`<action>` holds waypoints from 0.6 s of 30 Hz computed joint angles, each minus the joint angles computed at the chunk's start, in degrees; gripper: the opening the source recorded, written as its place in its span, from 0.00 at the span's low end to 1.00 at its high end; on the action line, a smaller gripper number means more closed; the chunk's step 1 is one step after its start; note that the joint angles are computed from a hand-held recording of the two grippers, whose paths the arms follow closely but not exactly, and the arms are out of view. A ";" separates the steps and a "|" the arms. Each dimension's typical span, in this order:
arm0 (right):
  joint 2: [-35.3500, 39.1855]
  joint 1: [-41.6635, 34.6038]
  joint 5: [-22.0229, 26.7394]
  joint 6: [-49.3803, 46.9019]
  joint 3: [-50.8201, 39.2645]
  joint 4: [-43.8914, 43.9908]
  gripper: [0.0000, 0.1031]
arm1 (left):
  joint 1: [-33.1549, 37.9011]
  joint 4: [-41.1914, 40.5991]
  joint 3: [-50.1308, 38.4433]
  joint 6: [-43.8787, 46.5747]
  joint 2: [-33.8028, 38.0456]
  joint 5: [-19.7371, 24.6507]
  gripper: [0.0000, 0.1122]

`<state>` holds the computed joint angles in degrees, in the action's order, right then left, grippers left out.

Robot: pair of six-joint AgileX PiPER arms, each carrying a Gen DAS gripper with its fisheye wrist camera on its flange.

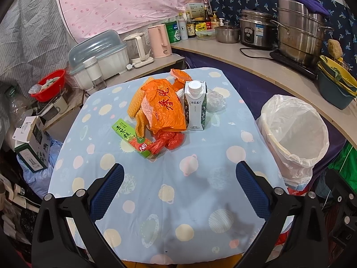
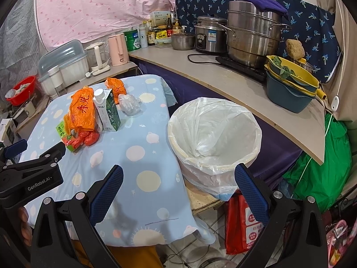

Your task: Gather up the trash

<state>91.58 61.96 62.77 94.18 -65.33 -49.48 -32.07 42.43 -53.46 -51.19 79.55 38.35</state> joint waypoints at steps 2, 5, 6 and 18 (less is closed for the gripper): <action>0.01 -0.02 0.06 -0.10 -0.06 0.05 0.93 | -0.02 -0.02 -0.03 -0.06 0.02 0.04 0.85; -0.04 -0.08 -0.05 -0.16 -0.03 0.07 0.93 | -0.04 0.03 -0.01 -0.10 0.02 0.02 0.85; -0.13 -0.07 0.00 -0.24 0.04 0.11 0.93 | -0.04 0.03 -0.01 -0.10 0.02 0.02 0.85; -0.07 0.01 0.09 0.07 0.16 0.27 0.93 | -0.18 -0.37 -0.18 0.16 0.11 0.08 0.85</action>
<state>91.51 61.97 62.86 94.25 -65.17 -49.21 -32.25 42.06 -53.63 -51.02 79.66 38.43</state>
